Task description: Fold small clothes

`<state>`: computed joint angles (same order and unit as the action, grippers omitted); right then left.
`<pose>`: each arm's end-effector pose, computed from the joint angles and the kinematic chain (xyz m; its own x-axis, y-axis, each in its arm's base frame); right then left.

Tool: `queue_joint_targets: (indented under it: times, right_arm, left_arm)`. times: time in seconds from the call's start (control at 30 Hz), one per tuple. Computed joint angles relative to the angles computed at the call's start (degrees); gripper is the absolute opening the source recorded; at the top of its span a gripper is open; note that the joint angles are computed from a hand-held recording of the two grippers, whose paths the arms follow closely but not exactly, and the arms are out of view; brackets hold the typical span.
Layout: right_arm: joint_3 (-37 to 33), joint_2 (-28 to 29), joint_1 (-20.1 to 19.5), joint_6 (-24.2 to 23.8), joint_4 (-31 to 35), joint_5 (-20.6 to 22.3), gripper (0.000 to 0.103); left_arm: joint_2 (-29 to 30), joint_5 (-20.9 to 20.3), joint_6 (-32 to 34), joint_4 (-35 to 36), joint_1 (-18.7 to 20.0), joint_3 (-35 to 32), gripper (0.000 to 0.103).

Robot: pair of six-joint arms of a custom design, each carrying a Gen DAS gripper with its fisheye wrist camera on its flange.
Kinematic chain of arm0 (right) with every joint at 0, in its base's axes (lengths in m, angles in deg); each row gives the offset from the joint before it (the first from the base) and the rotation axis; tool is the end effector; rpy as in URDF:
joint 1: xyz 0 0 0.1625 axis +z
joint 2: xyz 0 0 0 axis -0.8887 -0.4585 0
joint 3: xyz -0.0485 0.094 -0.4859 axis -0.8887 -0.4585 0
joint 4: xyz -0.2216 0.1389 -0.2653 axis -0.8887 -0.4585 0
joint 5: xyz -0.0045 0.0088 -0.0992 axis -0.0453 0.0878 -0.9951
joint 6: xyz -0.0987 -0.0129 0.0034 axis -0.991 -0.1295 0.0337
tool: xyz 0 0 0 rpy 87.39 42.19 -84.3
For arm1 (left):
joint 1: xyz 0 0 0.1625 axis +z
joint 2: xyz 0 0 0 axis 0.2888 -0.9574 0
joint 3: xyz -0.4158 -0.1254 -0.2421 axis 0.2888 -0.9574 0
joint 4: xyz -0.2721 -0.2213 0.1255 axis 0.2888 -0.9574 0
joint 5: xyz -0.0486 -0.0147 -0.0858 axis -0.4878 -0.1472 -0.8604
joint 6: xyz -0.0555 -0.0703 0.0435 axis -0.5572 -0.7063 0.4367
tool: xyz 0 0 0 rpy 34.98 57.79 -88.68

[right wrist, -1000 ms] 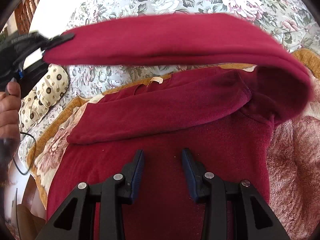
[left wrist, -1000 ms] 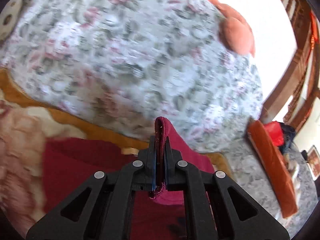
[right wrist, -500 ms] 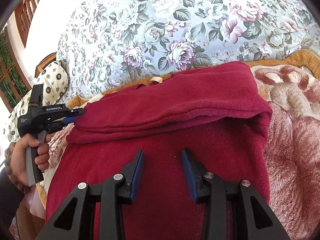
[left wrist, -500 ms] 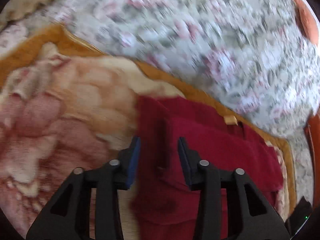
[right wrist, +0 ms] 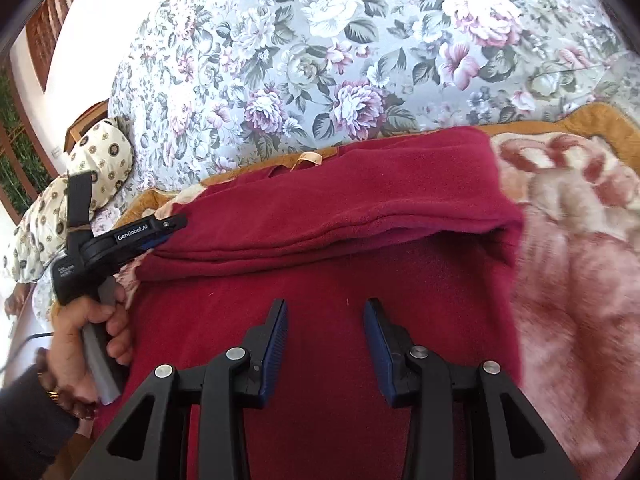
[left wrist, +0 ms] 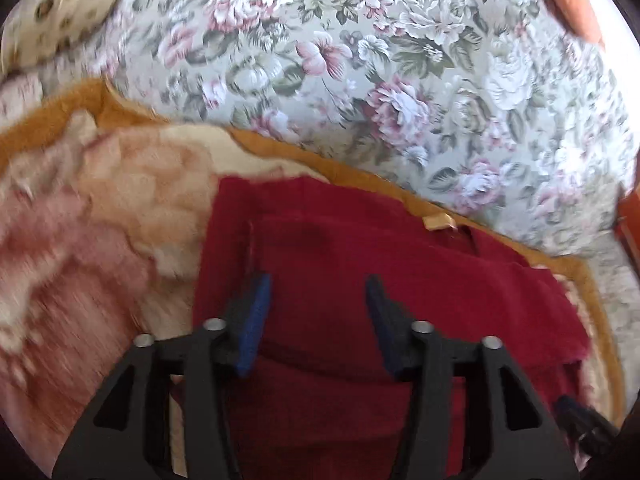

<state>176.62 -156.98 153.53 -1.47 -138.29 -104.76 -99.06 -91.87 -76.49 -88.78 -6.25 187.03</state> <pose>0.1473 -0.3516 0.2999 -0.7730 -0.5635 0.2915 -0.6268 0.6072 -0.4882 -0.2685 -0.2706 0.1965 -0.7810 -0.4978 -0.3771 0.1384 0.4509 -0.8818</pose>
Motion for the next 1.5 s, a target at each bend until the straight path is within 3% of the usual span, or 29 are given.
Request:
queue_joint_targets:
  times: [0.13, 0.23, 0.33, 0.37, 0.4, 0.43, 0.5, 0.53, 0.67, 0.8, 0.97, 1.03, 1.13, 1.27, 1.33, 1.4, 1.5]
  right_arm:
    - [-1.0, -4.7, 0.0, -4.3, -2.9, 2.1, 0.038]
    - [-8.5, -4.3, 2.4, -5.5, 7.5, 0.9, 0.035]
    - [-13.8, 0.1, 5.5, -7.9, 9.4, -6.4, 0.034]
    - [-15.4, 1.9, 6.4, -7.6, 9.9, -11.6, 0.034]
    - [-16.1, 3.9, 5.6, -8.4, 8.9, -15.3, 0.028]
    - [-15.8, 5.3, 3.4, -10.8, 7.3, -16.6, 0.027]
    - [-14.9, 3.1, 0.2, -13.7, 7.6, -12.1, 0.027]
    - [-15.3, 2.2, -0.5, -12.9, 9.5, -10.9, 0.027]
    - [-16.2, 0.4, -0.8, -14.5, 13.0, -11.3, 0.027]
    - [-18.8, -1.3, -0.7, -11.1, 20.0, -12.3, 0.027]
    - [-22.9, 2.8, 4.1, -3.9, 14.1, -11.2, 0.027]
    - [-25.2, 6.7, 6.5, -2.8, 11.7, -15.4, 0.028]
    - [-29.3, 13.2, 7.0, -1.1, 16.1, -25.4, 0.028]
    - [-28.5, 12.3, 10.4, 0.6, 13.9, -32.4, 0.029]
    - [-22.9, 8.4, 11.5, -0.7, 8.1, -29.7, 0.03]
    - [-16.2, 3.1, 12.5, 0.4, 7.1, -26.8, 0.03]
    - [-6.2, -3.8, 14.5, 2.5, 6.0, -26.1, 0.03]
  left_arm:
    - [-1.2, 1.1, -0.7, -2.1, -0.6, 1.3, 0.051]
    - [0.5, 0.8, -1.1, -0.2, -0.2, -0.5, 0.051]
    - [1.0, 1.1, -1.1, -0.5, 0.1, -0.7, 0.051]
    - [0.9, 1.3, -1.2, -1.2, -0.1, -0.3, 0.051]
    - [0.4, 1.7, -1.0, -1.9, -0.3, 0.4, 0.051]
    - [0.4, 1.9, -0.9, -2.4, -0.4, 0.7, 0.051]
    - [0.4, 1.9, -1.0, -2.1, -0.3, 0.5, 0.051]
    - [0.5, 1.8, -0.9, -1.9, -0.2, 0.4, 0.051]
    - [0.5, 1.8, -0.9, -2.1, -0.1, 0.3, 0.051]
    - [1.1, 1.5, -0.6, -1.7, 0.4, -0.2, 0.052]
    - [1.7, 1.5, 0.2, -1.4, 1.1, -0.7, 0.055]
    - [1.6, 1.7, -0.1, -1.7, 0.9, -0.4, 0.055]
    - [1.6, 1.8, -0.2, -2.2, 0.9, -0.1, 0.055]
    - [1.5, 1.7, -0.2, -2.5, 0.8, 0.1, 0.055]
    - [1.5, 1.4, 0.1, -2.6, 0.9, 0.0, 0.055]
    - [1.4, 1.3, 0.3, -2.6, 0.9, -0.1, 0.055]
    - [1.2, 1.5, 0.2, -3.1, 0.7, 0.1, 0.055]
